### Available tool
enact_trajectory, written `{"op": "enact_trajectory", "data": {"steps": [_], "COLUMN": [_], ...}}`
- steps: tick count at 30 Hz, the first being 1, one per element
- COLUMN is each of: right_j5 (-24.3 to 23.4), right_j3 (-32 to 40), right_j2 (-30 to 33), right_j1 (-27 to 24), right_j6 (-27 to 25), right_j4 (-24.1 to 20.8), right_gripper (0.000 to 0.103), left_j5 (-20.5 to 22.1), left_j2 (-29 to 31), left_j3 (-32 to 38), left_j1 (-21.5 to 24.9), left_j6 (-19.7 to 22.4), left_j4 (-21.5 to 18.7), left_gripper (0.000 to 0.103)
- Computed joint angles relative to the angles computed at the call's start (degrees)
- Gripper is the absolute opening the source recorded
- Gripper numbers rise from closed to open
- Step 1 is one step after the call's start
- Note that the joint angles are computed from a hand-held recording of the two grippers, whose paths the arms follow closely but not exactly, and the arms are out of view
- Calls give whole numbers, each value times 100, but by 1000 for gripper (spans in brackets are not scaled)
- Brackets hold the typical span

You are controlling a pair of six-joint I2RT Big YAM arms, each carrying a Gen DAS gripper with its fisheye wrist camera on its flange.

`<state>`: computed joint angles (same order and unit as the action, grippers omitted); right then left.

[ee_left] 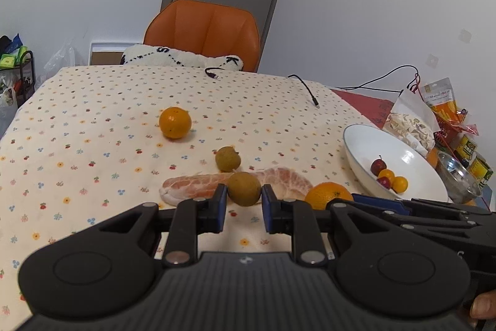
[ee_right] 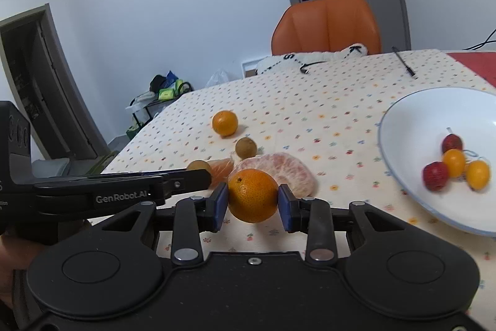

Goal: Organize fruits
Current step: 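Grasp a brown round fruit with the left gripper while the right gripper grasps a large mandarin, then carry the brown fruit and the mandarin over the white plate with both grippers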

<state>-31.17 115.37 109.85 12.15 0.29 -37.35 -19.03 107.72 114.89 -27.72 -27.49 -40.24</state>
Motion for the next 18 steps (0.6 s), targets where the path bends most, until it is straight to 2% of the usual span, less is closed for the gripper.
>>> {"op": "enact_trajectory", "data": {"steps": [18], "right_j5": [-16], "right_j3": [-741], "right_j2": [-522], "right_j1": [-368], "right_j6": [307], "right_j4": [634], "right_gripper": [33], "left_j5": [-180], "left_j2": [78], "left_j3": [316], "left_j1": [-296], "left_j6": [244], "left_j4": [-3], "left_gripper": [22]}}
